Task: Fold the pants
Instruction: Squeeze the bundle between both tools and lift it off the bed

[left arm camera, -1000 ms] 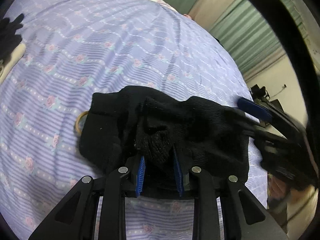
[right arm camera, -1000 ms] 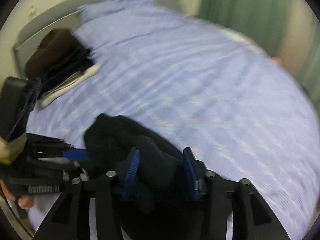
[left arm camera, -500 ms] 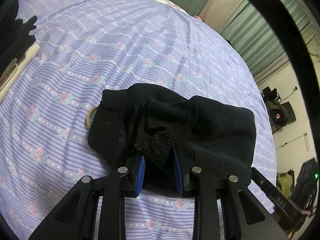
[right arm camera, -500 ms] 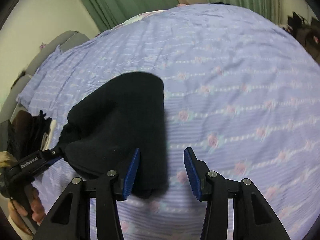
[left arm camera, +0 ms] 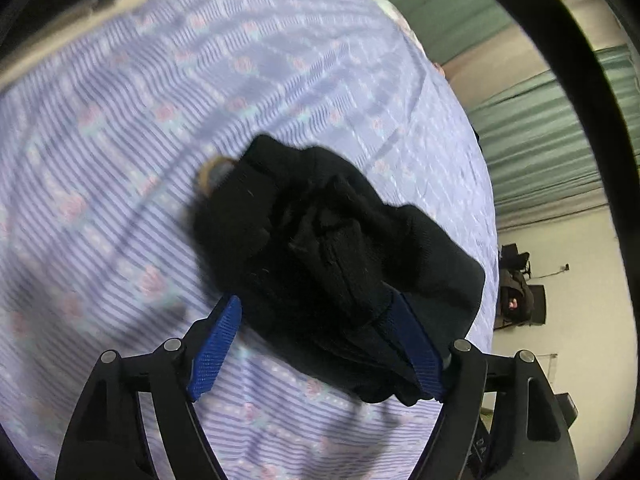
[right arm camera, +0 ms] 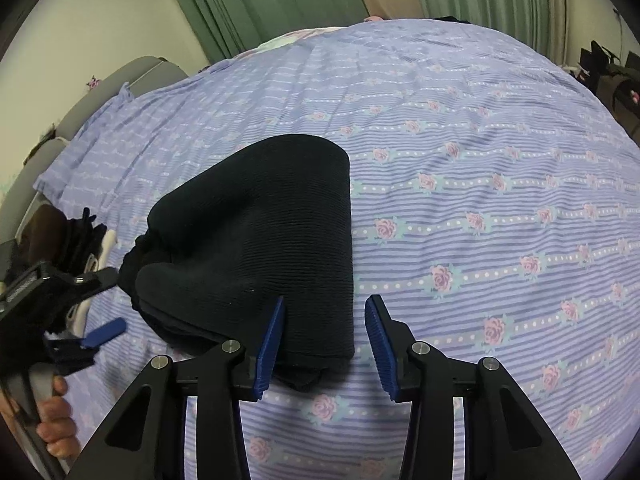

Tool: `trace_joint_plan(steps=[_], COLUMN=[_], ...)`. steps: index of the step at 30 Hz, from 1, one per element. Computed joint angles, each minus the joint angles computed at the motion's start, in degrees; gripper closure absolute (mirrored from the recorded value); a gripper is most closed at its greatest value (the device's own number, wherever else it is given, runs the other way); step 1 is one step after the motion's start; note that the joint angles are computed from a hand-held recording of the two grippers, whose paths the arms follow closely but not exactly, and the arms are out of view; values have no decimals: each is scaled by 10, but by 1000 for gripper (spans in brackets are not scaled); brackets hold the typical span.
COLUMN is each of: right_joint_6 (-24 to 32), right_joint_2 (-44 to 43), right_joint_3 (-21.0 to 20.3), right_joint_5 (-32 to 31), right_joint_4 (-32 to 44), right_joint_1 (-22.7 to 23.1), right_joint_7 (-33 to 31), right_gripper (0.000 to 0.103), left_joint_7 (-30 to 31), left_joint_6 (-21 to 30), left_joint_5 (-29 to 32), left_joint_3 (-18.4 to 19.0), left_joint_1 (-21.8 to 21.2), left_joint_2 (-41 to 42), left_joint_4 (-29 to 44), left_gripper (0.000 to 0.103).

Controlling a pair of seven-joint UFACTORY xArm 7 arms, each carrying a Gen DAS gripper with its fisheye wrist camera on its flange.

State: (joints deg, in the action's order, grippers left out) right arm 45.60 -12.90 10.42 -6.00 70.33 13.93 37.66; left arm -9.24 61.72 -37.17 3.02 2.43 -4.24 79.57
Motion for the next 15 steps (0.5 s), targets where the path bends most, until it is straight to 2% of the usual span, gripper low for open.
trace_joint_plan(steps=[5, 7, 11, 13, 14, 15], right_joint_6=[-5, -6, -10, -10, -12, -6], right_joint_2=[-5, -7, -6, -5, -6, -8], right_joint_3=[0, 2, 6, 8, 10, 14], right_joint_5=[5, 3, 0, -5, -12, -30], right_joint_4=[-9, -12, -14, -13, -14, -11], right_joint_1=[2, 2, 6, 7, 6, 4], right_joint_7=[2, 1, -1, 0, 0, 1], right_gripper=[60, 60, 60, 60, 60, 57], left_joint_7=[-28, -32, -36, -42, -37, -23], left_joint_6=[-15, -38, -34, -43, -43, -44], left_joint_5=[-18, -4, 25, 32, 24, 14], left_joint_3=[-9, -17, -22, -25, -26, -25], left_joint_1=[-6, -11, -12, -12, -12, -11], left_joint_2=[23, 26, 53, 49, 47, 41], left_joint_4=[14, 10, 23, 21, 23, 22], left_gripper=[23, 22, 22, 48, 53, 63])
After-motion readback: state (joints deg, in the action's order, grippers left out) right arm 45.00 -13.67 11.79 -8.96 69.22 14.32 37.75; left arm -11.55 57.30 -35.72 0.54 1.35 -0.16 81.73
